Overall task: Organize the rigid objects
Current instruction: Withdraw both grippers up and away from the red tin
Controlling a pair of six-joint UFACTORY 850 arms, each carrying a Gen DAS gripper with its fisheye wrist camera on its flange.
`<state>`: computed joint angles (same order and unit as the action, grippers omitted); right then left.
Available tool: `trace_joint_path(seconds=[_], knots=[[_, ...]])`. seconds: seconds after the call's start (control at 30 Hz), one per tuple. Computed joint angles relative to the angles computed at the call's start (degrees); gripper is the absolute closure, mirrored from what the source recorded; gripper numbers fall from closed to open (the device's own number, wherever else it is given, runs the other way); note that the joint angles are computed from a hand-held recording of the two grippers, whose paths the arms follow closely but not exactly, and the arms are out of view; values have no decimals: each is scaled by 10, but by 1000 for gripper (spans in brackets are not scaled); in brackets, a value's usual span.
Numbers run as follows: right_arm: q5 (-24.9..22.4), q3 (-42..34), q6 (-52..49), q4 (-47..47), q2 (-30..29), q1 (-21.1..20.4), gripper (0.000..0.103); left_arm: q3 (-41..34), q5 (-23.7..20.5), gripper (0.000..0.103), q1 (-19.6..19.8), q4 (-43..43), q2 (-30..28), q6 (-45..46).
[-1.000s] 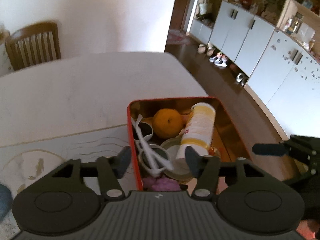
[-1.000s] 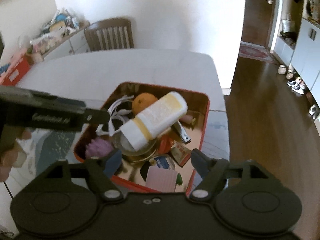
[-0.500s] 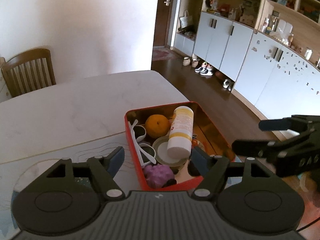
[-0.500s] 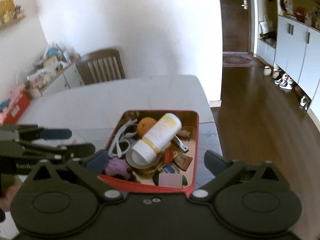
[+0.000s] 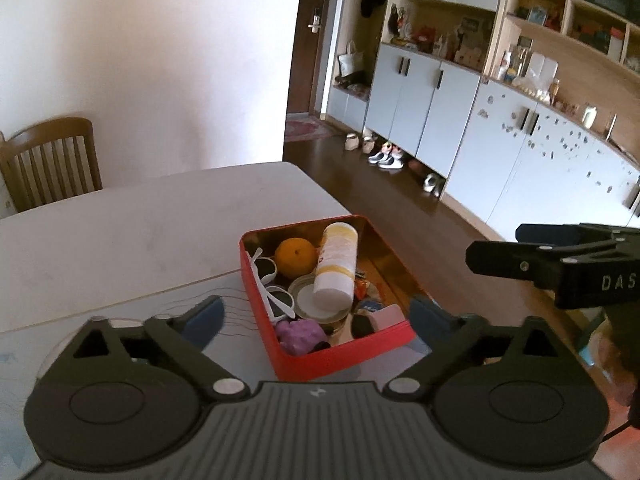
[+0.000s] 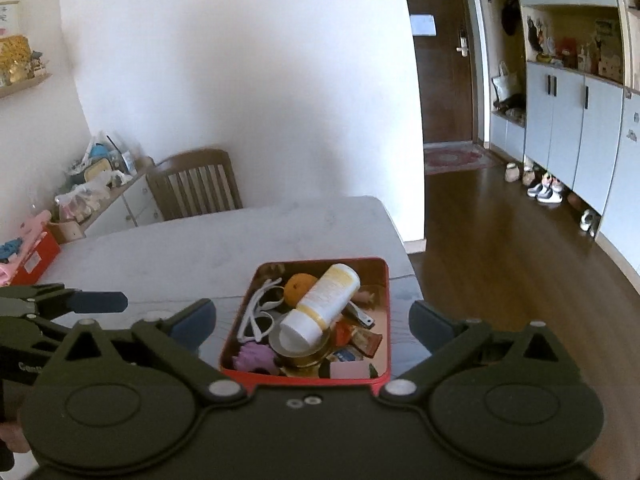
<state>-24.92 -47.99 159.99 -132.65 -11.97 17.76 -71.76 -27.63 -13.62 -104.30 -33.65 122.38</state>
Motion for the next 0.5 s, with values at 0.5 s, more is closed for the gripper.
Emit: trace_joint_path(seconds=[0.5], knots=[[-77, 16, -71, 154, 13, 64, 0, 47, -14, 2, 10, -53, 37, 67]])
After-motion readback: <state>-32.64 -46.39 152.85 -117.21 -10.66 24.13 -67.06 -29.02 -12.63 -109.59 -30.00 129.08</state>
